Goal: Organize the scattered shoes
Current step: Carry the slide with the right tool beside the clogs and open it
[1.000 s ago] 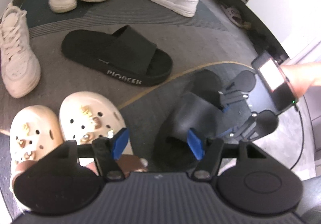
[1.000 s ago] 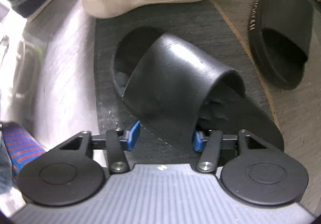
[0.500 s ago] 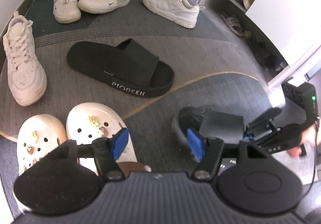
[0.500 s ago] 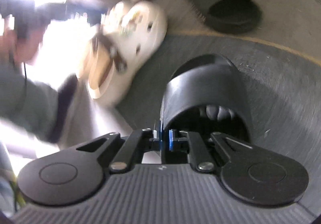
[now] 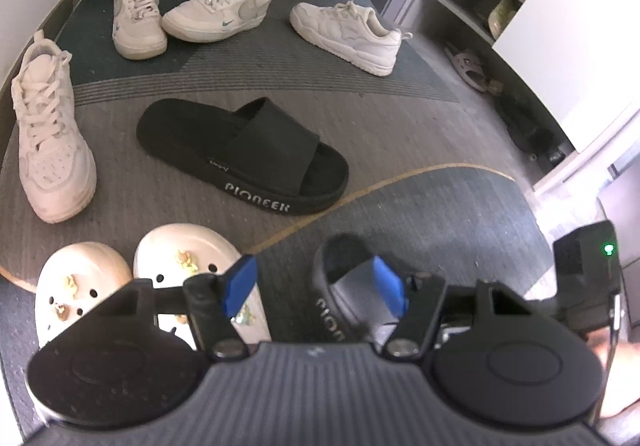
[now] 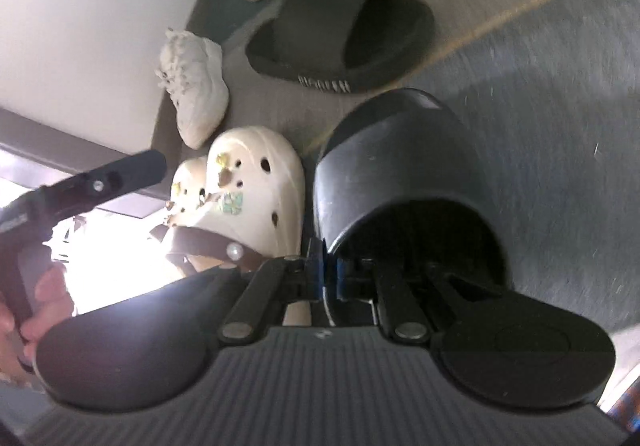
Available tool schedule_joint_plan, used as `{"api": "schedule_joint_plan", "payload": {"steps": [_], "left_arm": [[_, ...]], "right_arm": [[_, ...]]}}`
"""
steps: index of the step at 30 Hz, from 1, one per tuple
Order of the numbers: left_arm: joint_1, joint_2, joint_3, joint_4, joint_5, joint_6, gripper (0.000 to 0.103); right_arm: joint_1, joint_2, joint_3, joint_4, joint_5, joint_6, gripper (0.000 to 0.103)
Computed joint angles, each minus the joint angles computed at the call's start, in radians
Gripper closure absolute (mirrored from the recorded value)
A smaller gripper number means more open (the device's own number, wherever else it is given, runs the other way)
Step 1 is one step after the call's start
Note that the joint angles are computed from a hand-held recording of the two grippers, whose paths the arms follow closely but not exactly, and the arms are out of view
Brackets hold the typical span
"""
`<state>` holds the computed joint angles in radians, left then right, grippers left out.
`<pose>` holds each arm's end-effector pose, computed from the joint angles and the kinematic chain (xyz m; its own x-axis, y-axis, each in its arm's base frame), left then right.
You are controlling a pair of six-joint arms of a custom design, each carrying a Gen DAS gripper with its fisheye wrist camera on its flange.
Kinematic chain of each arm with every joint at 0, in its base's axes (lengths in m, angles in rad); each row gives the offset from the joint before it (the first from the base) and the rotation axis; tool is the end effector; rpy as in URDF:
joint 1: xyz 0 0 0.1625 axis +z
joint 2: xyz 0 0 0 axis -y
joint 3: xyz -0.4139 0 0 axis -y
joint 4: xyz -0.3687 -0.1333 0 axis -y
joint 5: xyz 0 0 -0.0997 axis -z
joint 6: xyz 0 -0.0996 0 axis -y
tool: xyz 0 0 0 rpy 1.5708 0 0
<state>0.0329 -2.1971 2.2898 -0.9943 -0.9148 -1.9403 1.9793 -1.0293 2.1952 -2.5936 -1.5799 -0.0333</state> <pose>-0.1473 -0.1990 0.3400 -0.8582 -0.3146 -0.4057 0.0452 0.7408 -0.6702 0.2975 -0.3540 0.0655 -0.9036 -0.4284 0.0043 -0.4235 0.8946 0.1428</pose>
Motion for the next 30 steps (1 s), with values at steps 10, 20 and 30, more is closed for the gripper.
{"api": "schedule_joint_plan", "payload": {"steps": [10, 20, 30], "left_arm": [[-0.022, -0.009, -0.004, 0.036, -0.005, -0.046, 0.036], [-0.055, -0.044, -0.008, 0.087, 0.048, -0.054, 0.036], [0.076, -0.056, -0.005, 0.083, 0.185, 0.166, 0.014]], "right_arm": [[0.053, 0.094, 0.008, -0.101, -0.064, 0.162, 0.092], [0.088, 0.135, -0.017, -0.050, -0.041, 0.100, 0.067], [0.009, -0.052, -0.001, 0.080, 0.020, -0.043, 0.017]]}}
